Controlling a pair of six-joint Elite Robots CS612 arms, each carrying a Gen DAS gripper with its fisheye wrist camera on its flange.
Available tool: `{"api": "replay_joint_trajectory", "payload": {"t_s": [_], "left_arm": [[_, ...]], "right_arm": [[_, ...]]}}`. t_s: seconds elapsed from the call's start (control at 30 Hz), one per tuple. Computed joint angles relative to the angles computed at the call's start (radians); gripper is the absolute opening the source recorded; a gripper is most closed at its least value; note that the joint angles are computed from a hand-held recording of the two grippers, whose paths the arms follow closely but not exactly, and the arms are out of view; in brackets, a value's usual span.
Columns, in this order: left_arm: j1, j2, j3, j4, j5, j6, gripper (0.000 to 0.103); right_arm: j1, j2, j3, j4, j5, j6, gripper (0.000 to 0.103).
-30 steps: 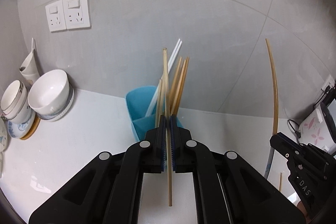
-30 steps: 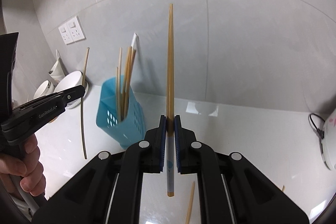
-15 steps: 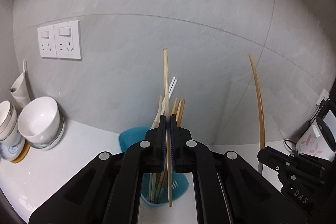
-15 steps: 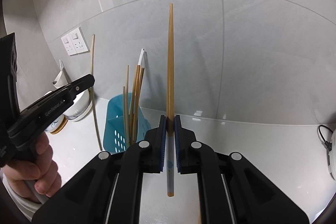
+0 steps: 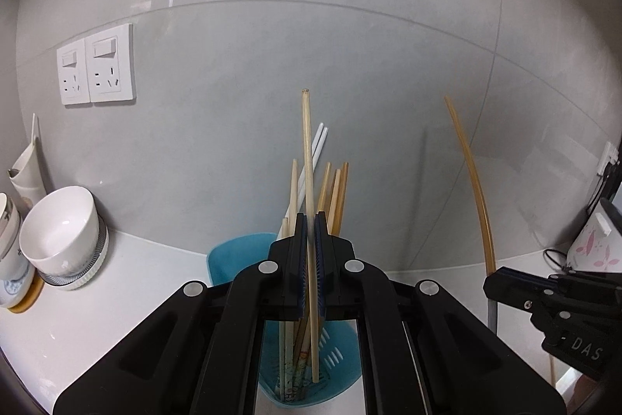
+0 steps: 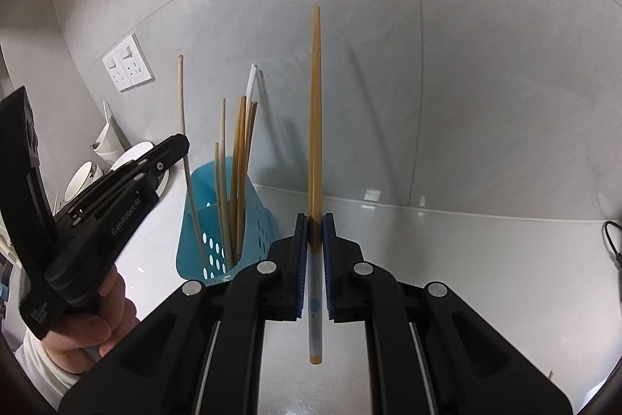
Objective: Organize utensils
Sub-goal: 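Lower the left tool's chopstick into the blue holder and open the left tool, then lower the right tool's chopstick into the blue holder and open the right tool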
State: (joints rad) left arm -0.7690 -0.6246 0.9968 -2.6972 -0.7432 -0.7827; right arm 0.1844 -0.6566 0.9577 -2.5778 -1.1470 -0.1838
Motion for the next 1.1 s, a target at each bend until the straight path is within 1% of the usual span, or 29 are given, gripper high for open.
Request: {"api": "replay_joint_trajectory", "payload": {"t_s": [0.13,0.33,0.5,0.57,0.6,0.67,0.73,0.8,0.87,0.93,1.0,1.03,1.1], "left_arm": [[0.000,0.008,-0.003,0.025,-0.011,-0.011,0.003],[0.005,0.012,-0.005,0.070,-0.051,-0.029,0.003],[0.013,0.010,-0.011,0.113,-0.100,-0.057,0.004],[0.019,0.005,-0.004,0.120,-0.132,-0.082,0.006],[0.019,0.002,-0.001,0.133,-0.133,-0.093,0.007],[0.019,-0.004,0.003,0.161,-0.140,-0.106,0.012],[0.019,-0.017,0.015,0.188,-0.153,-0.133,0.032],[0.017,-0.030,0.027,0.207,-0.156,-0.156,0.043],[0.016,-0.044,0.039,0.234,-0.161,-0.170,0.050],[0.012,-0.058,0.048,0.265,-0.156,-0.188,0.066],[0.010,-0.071,0.062,0.283,-0.158,-0.205,0.071],[0.010,-0.077,0.067,0.292,-0.161,-0.210,0.078],[0.008,-0.087,0.078,0.314,-0.160,-0.229,0.087]], "right_arm": [[0.001,0.007,-0.008,0.014,0.005,-0.001,0.007],[0.002,0.010,-0.010,0.021,0.007,-0.003,0.007],[0.002,0.010,-0.010,0.028,0.006,-0.008,0.007],[0.003,0.010,-0.010,0.029,0.005,-0.013,0.007],[0.004,0.009,-0.009,0.029,0.005,-0.013,0.007],[0.003,0.009,-0.010,0.030,0.005,-0.014,0.007],[0.003,0.009,-0.010,0.029,0.005,-0.016,0.007],[0.004,0.009,-0.011,0.026,0.005,-0.018,0.007],[0.004,0.010,-0.016,0.026,0.011,-0.019,0.007],[0.004,0.013,-0.022,0.026,0.024,-0.020,0.007],[0.005,0.016,-0.028,0.021,0.042,-0.021,0.007],[0.006,0.018,-0.030,0.019,0.048,-0.021,0.007],[0.010,0.022,-0.040,0.021,0.051,-0.023,0.007]]}}
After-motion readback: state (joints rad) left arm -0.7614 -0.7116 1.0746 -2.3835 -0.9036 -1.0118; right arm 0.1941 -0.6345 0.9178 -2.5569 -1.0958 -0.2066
